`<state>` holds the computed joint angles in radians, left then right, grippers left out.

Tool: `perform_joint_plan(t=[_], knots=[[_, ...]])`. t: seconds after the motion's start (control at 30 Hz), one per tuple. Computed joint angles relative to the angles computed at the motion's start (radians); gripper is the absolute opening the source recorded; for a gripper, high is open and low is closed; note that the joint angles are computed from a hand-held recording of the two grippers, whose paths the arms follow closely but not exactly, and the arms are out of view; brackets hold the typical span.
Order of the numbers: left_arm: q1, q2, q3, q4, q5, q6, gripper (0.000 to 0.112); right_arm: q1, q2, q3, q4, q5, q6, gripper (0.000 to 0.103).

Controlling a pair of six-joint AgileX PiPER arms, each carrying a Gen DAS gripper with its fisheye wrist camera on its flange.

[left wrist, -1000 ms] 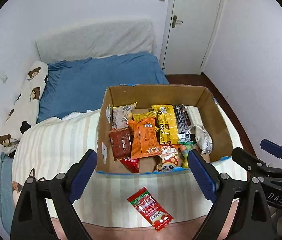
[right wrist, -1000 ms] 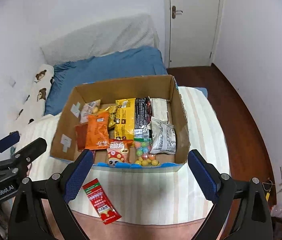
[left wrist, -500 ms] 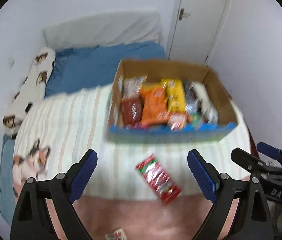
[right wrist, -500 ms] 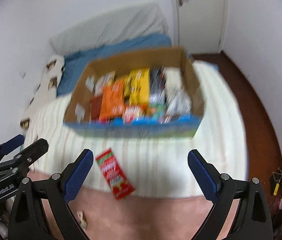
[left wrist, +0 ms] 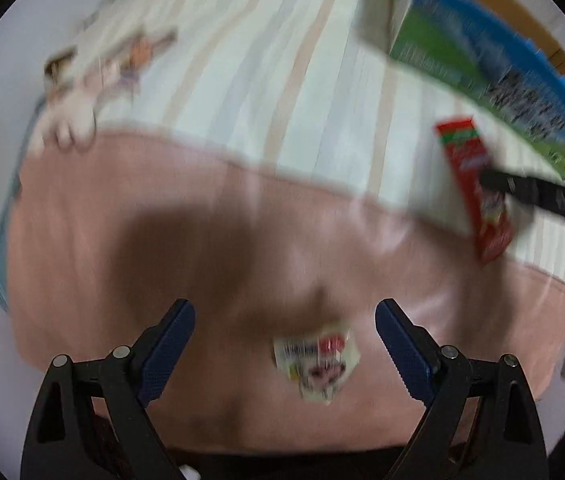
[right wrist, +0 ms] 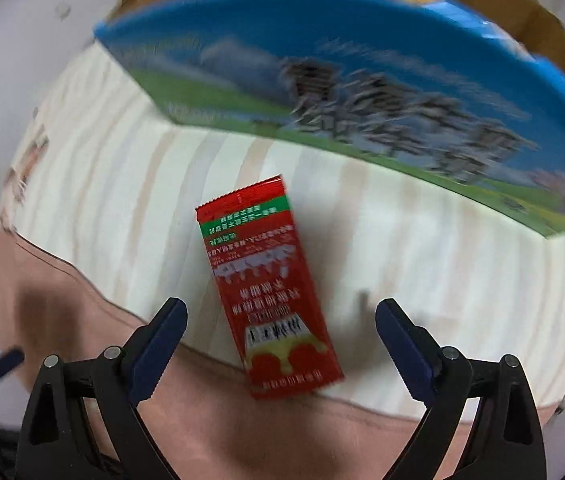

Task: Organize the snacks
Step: 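Grasp the small white pouch with the left tool while the right tool grasps the red stick packet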

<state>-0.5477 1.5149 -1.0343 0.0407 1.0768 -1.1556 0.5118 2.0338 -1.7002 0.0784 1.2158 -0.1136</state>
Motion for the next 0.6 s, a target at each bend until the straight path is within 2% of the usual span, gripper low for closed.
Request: perform_joint_plan(t=[0.03,0.1,0.13,0.27,0.3,0.37,0.4,0.47,0.6], knots=[[-0.001,-0.001,0.028,-0.037,-0.026,0.003,0.093,0.013,0.013,0.0,-0.014,-0.008,0.009,0.094],[-0.002,-0.002,0.086,-0.119,-0.096,0.028,0.093,0.027,0.036,-0.004,-0.023,-0.011,0.016,0.08],[-0.003,0.007,0.108,-0.161,-0.128,0.052,0.093,0.035,0.047,-0.004,-0.031,-0.011,0.023,0.068],[0.016,0.05,0.185,-0.336,-0.248,0.187,0.093,0.045,0.023,0.059,-0.049,-0.06,0.015,0.057],[0.024,0.06,0.204,-0.385,-0.282,0.227,0.092,0.039,0.012,0.078,-0.048,-0.063,0.014,0.056],[0.03,0.08,0.223,-0.435,-0.323,0.268,0.08,0.019,-0.02,0.129,-0.042,-0.071,0.015,0.054],[0.029,0.088,0.221,-0.435,-0.33,0.269,0.066,0.002,-0.045,0.167,-0.036,-0.077,0.015,0.054],[0.024,0.099,0.196,-0.392,-0.326,0.247,0.057,-0.036,-0.09,0.236,-0.019,-0.089,0.014,0.054],[0.013,0.157,0.091,-0.32,-0.291,0.241,0.056,-0.155,-0.216,0.423,0.034,-0.124,0.02,0.054]])
